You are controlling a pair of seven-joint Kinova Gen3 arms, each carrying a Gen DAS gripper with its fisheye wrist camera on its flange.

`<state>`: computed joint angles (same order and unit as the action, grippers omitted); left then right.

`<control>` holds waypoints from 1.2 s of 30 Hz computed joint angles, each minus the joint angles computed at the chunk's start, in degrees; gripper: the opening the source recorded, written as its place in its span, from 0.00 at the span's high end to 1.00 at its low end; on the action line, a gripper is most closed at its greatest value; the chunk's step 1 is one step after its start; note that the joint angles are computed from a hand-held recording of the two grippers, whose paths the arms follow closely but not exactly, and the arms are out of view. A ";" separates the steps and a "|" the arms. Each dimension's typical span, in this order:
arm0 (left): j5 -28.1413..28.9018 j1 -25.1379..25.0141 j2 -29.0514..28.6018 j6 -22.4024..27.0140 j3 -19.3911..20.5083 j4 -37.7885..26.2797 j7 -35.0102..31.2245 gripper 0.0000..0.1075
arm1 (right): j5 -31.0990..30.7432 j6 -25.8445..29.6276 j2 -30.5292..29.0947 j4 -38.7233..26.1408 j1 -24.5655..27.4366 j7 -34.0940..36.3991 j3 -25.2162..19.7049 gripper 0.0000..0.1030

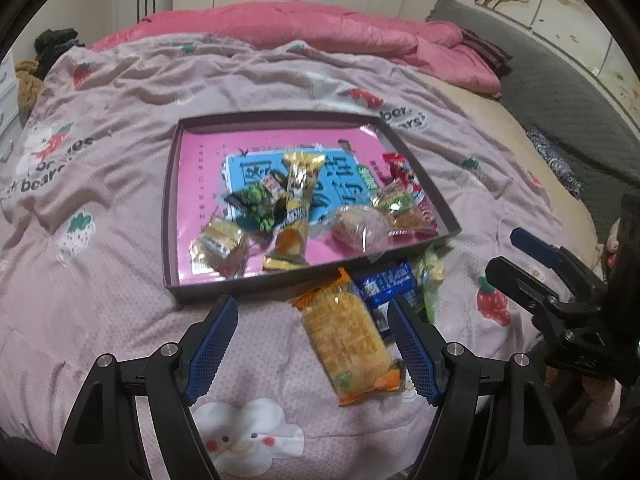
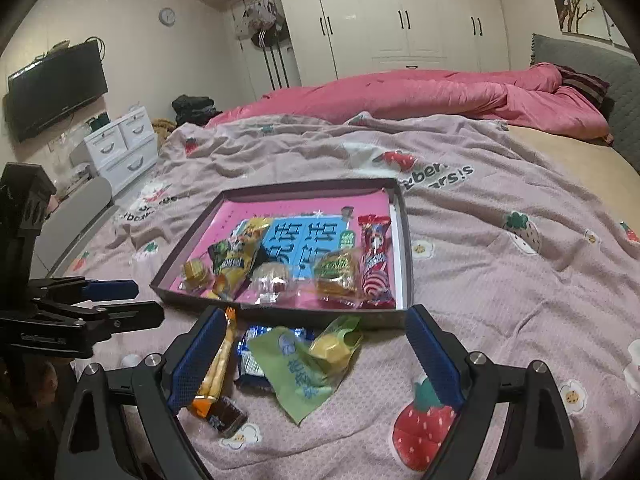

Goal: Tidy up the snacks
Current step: 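Withdraw both open tools from the tray toward the remaining snacks, then grasp the orange cake packet with left tool while right grasps green-labelled bag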

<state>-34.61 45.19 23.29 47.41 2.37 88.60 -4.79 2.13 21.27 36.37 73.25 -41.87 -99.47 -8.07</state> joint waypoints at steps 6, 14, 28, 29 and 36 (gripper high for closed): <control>1.70 -0.73 0.76 -1.09 0.54 -0.09 -1.64 0.27 | 0.44 2.25 0.62 -1.12 -0.76 -0.46 0.63 0.12; 5.45 -1.67 2.21 -1.92 0.67 -0.91 -5.21 0.27 | -0.57 5.19 1.89 -2.98 -0.09 -0.81 -0.06 0.12; 7.93 -0.96 3.81 -1.89 -0.32 -2.36 -8.48 0.27 | -12.73 11.67 7.48 -9.08 8.68 -0.07 -7.56 0.12; 8.01 -0.99 3.89 -1.90 -0.37 -2.41 -8.59 0.27 | -14.32 12.12 8.15 -9.70 9.62 0.42 -8.52 0.12; 8.83 -1.32 4.36 -2.46 -0.60 -2.34 -9.20 0.27 | -23.56 19.47 14.17 -16.32 12.62 -1.11 -9.84 0.19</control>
